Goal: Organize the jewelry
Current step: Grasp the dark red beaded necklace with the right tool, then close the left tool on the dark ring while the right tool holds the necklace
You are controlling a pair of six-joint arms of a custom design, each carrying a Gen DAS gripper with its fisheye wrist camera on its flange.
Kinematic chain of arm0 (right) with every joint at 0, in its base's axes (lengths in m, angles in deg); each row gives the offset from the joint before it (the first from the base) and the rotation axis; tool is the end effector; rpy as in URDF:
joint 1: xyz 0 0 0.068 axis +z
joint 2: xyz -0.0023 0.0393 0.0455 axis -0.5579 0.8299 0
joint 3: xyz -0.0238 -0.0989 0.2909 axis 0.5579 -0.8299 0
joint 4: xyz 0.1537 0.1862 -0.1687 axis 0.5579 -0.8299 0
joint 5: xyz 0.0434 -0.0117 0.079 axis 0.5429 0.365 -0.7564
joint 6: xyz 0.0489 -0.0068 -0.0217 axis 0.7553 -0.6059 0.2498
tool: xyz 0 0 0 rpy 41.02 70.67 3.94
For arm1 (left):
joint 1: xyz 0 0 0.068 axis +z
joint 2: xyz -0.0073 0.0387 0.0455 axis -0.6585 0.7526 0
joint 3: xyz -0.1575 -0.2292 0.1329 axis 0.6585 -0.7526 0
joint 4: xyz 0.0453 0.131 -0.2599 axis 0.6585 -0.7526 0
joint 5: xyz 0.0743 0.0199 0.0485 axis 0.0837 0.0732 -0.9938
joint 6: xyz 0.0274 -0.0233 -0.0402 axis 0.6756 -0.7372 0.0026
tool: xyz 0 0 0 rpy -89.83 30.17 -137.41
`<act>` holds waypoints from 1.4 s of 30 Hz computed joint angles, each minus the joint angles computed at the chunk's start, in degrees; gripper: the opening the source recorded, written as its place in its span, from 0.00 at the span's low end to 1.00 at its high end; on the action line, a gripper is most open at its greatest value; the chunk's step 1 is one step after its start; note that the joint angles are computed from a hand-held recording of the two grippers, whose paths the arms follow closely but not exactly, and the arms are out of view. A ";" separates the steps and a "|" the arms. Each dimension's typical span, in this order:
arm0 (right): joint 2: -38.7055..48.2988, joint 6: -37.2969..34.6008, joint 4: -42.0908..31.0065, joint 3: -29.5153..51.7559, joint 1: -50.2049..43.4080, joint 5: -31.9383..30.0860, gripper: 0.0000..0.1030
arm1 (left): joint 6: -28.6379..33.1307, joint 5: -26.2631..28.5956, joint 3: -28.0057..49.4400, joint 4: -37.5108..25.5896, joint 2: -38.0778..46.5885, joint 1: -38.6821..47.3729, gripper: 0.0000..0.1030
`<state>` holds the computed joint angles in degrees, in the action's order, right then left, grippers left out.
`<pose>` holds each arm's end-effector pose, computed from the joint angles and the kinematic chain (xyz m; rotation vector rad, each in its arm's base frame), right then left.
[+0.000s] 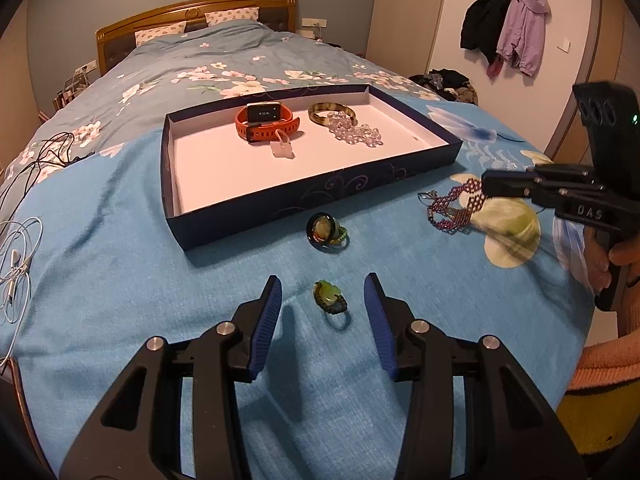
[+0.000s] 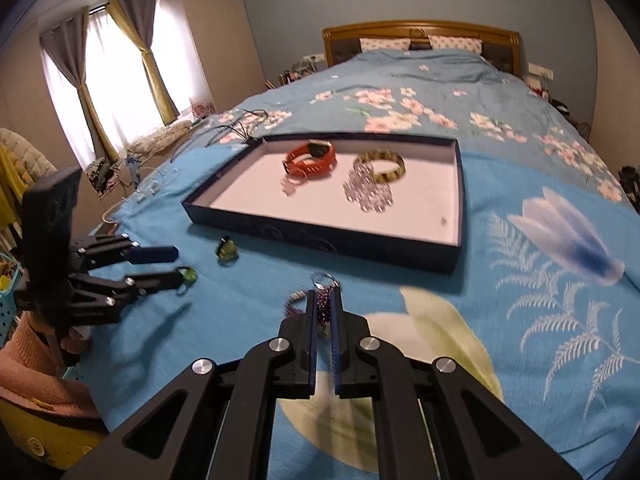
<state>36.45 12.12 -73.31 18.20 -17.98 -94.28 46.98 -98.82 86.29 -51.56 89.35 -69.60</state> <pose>0.3481 0.1160 0.0774 -0.8093 2.2742 0.5892 0.2921 -0.1510 0.0372 0.1111 2.4001 -0.1750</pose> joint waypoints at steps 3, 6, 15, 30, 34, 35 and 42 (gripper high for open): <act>-1.17 0.28 0.64 -0.21 0.41 -0.49 0.04 | 0.22 0.30 0.03 0.24 0.26 0.04 0.40; -1.52 0.70 0.99 -0.02 0.69 -0.84 0.04 | 0.51 0.37 0.97 -0.31 0.60 0.13 0.40; -1.99 1.69 2.02 0.11 0.97 -1.98 0.04 | 3.21 1.91 7.50 -4.26 3.07 2.56 0.39; -0.59 2.22 1.62 1.33 1.17 -3.37 0.04 | 3.54 9.99 13.00 -6.70 7.63 6.54 0.22; -0.62 2.25 1.81 1.22 1.18 -3.31 0.04 | 3.15 9.57 12.49 -6.00 7.45 6.11 0.20; -0.67 2.27 1.87 1.19 1.18 -3.33 0.04 | 3.00 9.27 12.33 -5.89 7.34 5.99 0.20; -1.62 2.13 2.39 0.75 0.88 -4.03 0.04 | 2.44 5.33 9.68 -4.49 4.98 4.19 0.20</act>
